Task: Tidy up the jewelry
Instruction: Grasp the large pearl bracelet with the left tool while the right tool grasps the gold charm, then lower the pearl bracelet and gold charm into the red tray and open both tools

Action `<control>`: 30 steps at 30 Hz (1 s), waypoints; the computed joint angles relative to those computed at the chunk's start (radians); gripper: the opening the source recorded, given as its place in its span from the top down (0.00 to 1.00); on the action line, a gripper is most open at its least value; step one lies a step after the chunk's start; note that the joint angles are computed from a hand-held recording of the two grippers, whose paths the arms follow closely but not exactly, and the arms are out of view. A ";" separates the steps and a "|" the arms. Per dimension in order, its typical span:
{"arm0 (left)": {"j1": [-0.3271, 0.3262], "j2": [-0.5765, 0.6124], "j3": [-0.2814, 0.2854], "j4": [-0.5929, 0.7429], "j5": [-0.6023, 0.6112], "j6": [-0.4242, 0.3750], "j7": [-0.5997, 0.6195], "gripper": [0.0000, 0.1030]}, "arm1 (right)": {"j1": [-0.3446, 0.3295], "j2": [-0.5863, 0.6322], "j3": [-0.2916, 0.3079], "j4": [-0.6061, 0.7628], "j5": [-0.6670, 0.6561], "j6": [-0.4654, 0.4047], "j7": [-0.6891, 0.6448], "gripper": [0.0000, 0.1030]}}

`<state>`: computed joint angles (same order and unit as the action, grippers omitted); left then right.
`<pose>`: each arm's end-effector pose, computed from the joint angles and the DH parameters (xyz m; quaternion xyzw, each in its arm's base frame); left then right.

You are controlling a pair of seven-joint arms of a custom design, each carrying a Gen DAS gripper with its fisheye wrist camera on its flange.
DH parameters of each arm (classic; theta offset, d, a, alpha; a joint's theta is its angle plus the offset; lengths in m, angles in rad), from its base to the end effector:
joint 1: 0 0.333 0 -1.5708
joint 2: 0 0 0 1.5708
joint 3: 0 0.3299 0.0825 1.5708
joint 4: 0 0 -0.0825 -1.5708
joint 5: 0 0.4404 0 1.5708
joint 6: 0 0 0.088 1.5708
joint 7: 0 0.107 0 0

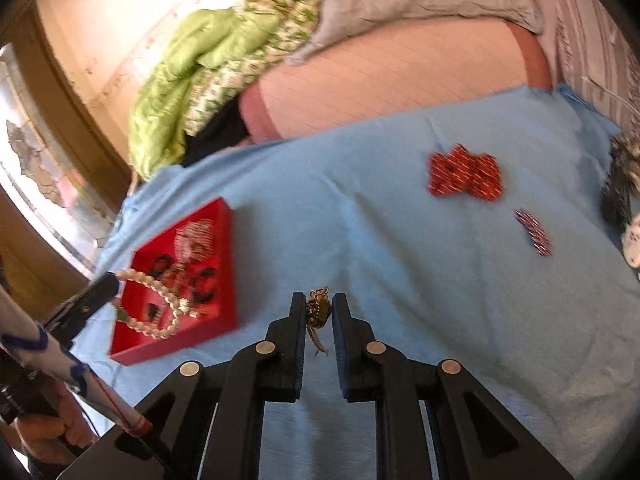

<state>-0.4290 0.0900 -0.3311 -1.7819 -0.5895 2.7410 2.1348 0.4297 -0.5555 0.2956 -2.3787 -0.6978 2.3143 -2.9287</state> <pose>0.5226 -0.4548 0.5967 -0.3056 0.8323 -0.4557 0.0788 0.3549 0.3197 0.5680 -0.3844 0.8211 -0.2427 0.3452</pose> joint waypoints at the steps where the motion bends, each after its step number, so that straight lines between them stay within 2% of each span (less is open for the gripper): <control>1: 0.004 -0.001 0.004 0.000 -0.001 0.001 -0.003 0.91 | -0.003 0.013 0.001 0.012 -0.008 0.011 -0.001 0.86; 12: 0.058 0.010 0.043 0.002 0.030 -0.018 -0.068 0.91 | -0.012 0.220 0.004 0.189 -0.097 0.129 -0.010 0.86; 19: 0.095 0.044 0.060 0.025 0.045 -0.075 -0.114 0.91 | 0.013 0.344 -0.022 0.288 -0.109 0.200 -0.023 0.86; 30: 0.121 0.086 0.082 0.047 0.130 -0.153 -0.221 0.91 | 0.069 0.541 -0.079 0.467 -0.078 0.251 -0.119 0.86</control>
